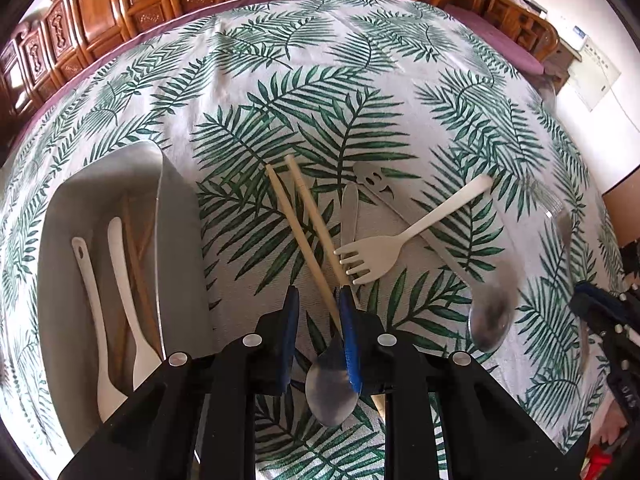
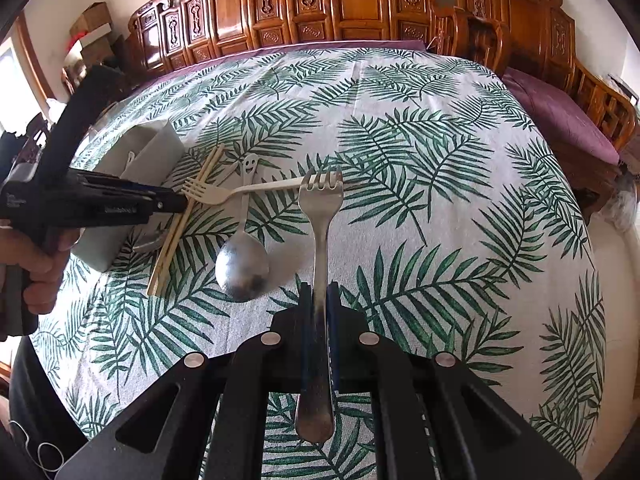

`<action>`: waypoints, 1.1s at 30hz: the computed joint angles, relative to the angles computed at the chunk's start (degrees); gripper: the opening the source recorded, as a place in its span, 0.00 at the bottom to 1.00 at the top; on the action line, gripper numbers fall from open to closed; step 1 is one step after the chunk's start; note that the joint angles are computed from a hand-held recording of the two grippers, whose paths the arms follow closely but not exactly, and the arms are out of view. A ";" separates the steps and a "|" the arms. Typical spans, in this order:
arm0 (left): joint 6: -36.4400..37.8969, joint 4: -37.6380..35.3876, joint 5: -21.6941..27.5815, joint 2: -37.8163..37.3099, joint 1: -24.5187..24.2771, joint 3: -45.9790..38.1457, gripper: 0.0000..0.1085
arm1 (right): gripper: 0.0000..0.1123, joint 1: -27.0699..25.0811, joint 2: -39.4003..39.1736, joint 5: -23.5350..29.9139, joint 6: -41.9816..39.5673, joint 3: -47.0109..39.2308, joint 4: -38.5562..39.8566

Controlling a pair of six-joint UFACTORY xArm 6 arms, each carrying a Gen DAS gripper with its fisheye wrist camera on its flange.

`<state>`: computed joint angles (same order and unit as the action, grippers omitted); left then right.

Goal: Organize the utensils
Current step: 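Carry a wooden chopstick toward the grey tray with the left tool while the right tool holds the fork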

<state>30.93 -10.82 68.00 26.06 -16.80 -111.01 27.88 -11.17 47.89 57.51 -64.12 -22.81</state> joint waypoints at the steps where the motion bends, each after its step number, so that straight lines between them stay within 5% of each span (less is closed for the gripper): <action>1: -0.01 0.37 -0.40 -0.10 -0.11 0.38 0.18 | 0.09 0.03 -0.03 0.13 0.07 -0.10 -0.15; 11: 0.01 2.22 -3.22 -1.16 -1.03 2.42 0.18 | 0.09 0.06 -0.01 0.24 -0.01 -0.14 -0.12; 21: -0.25 -0.36 -2.91 -1.44 -0.67 2.78 0.04 | 0.09 0.44 0.50 0.61 -0.02 -0.42 -0.12; 33: 4.19 -6.70 -5.86 -7.46 1.63 7.73 0.04 | 0.09 1.01 0.53 1.51 0.28 -2.15 -1.57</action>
